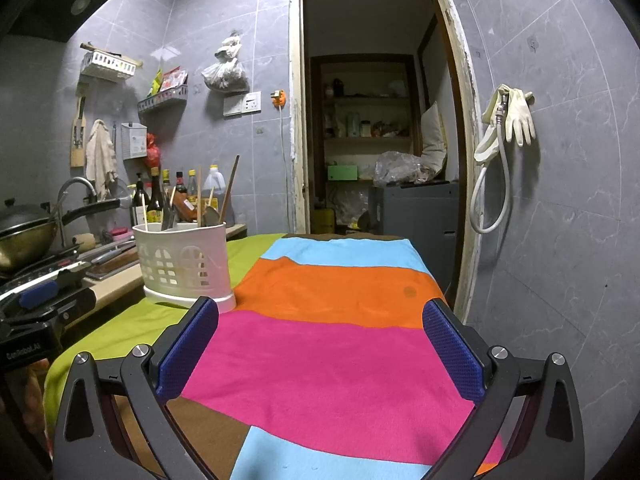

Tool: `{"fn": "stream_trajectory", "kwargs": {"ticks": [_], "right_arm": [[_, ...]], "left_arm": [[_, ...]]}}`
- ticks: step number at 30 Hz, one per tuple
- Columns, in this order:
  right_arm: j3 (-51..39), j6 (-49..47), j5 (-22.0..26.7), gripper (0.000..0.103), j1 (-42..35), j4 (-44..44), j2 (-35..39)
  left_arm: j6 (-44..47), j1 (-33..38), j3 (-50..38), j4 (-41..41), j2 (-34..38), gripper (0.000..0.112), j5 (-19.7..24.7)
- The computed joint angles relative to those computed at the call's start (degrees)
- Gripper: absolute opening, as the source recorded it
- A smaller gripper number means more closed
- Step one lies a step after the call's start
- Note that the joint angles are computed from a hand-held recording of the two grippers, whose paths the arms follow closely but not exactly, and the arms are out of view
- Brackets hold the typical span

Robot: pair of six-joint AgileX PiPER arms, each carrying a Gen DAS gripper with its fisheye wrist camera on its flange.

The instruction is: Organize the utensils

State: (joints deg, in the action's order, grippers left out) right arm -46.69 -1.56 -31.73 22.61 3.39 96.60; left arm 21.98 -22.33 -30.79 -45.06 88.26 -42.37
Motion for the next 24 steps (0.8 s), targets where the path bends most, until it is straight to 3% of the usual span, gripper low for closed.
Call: {"fn": "stream_trajectory", "kwargs": {"ticks": [24], "right_arm": [[-0.27,1.13,-0.92,0.103,-1.04,-1.35,1.23]], "left_arm": [[0.91,-0.38,-1.3,-1.09,0.75,0.096,0.05]]}}
